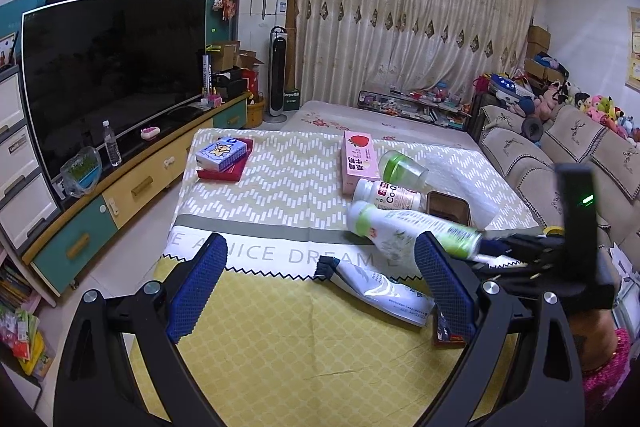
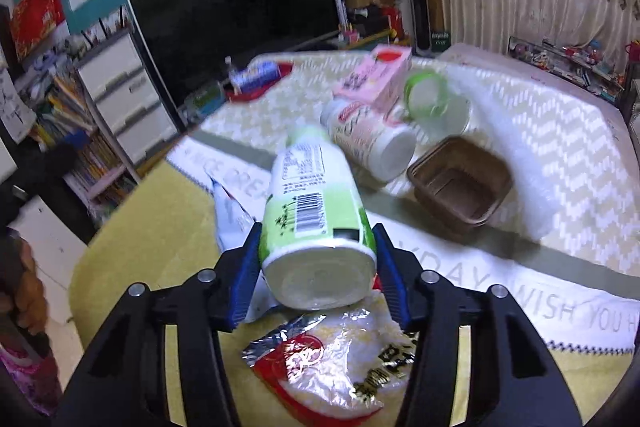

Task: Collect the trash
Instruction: 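Grasp the white-and-green plastic bottle with the right gripper, then carry the bottle over the yellow-rimmed bin and open the right gripper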

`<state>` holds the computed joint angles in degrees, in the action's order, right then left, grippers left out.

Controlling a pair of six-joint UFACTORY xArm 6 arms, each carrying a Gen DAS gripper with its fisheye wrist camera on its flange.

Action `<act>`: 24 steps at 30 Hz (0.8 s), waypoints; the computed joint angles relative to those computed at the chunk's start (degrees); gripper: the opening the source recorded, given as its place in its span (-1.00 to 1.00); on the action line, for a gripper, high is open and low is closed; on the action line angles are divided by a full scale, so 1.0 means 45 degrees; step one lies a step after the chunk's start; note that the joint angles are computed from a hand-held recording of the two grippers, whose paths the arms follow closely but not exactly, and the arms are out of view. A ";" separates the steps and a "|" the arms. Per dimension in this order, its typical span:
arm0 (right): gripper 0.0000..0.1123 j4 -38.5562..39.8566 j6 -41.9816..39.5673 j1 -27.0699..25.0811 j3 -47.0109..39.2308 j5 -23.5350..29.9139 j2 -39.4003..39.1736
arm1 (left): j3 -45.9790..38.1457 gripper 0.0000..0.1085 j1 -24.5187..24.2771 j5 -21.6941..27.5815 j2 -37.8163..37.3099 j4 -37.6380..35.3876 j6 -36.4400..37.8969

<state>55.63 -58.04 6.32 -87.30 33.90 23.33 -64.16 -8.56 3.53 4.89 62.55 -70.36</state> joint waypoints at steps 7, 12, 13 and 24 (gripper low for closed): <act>-0.12 0.2231 -0.1661 -0.0619 0.1148 -0.0013 -0.1876 | -0.0026 0.72 -0.0002 -0.0062 0.0038 -0.0072 0.0013; -0.12 0.2541 -0.1702 -0.1006 0.1466 -0.0050 -0.2470 | -0.0055 0.72 -0.0141 -0.0130 0.0033 0.0028 0.0057; -0.12 0.2446 -0.1568 -0.1041 0.1491 -0.0131 -0.2494 | -0.0063 0.72 -0.0170 -0.0143 0.0023 0.0062 0.0057; -0.12 0.2744 -0.1449 -0.1346 0.1460 -0.0260 -0.2403 | -0.0174 0.72 -0.0591 -0.0165 0.0144 -0.0537 0.0932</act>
